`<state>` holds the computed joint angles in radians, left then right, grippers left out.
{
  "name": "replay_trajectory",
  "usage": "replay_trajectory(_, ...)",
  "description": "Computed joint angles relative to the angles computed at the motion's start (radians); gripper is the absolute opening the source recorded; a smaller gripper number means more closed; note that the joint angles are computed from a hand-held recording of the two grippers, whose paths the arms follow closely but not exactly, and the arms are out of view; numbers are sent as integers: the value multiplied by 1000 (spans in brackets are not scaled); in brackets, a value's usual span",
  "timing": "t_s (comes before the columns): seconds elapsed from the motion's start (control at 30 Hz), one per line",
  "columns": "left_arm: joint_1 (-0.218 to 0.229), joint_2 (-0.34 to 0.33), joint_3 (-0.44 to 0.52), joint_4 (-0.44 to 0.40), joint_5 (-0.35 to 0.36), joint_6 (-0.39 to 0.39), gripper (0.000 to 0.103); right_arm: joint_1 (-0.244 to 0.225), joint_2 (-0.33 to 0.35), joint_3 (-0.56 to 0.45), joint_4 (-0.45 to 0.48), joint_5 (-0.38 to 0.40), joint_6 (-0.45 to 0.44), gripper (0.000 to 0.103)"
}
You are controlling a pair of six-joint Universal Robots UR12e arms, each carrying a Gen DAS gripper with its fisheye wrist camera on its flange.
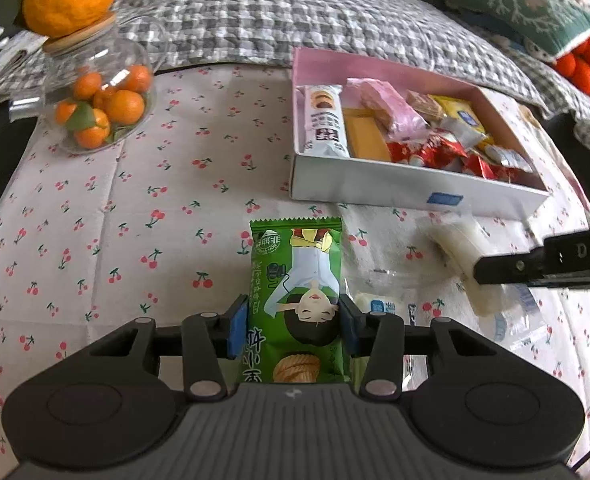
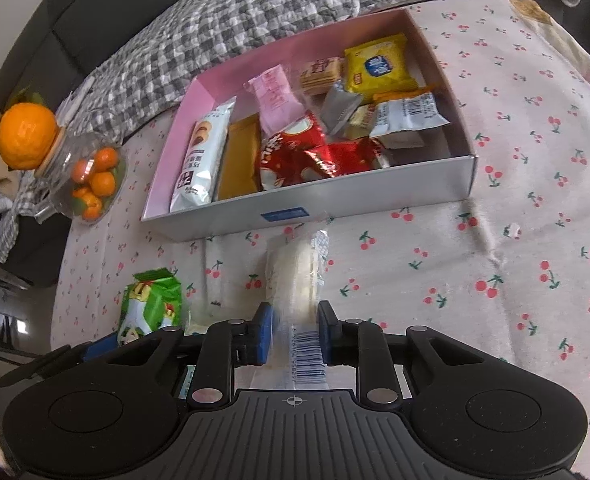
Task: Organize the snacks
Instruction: 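Lift both packets and carry them over the pink box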
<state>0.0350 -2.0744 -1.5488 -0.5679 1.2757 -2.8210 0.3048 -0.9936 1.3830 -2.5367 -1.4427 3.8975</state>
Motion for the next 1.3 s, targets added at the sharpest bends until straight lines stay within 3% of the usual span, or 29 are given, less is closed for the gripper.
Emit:
replay_trajectory(0.27,8,3,10,-2,-19,-81,41,-14,-20,35,-53,38,37,21)
replay_trajectory(0.73,24,17,12,7,-81,-146,41,-30,-49,77,-183,101,97,21)
replay_trajectory(1.3,27,9,34,44,-156,-242,41,-60,-47,95,-331,101,239,21)
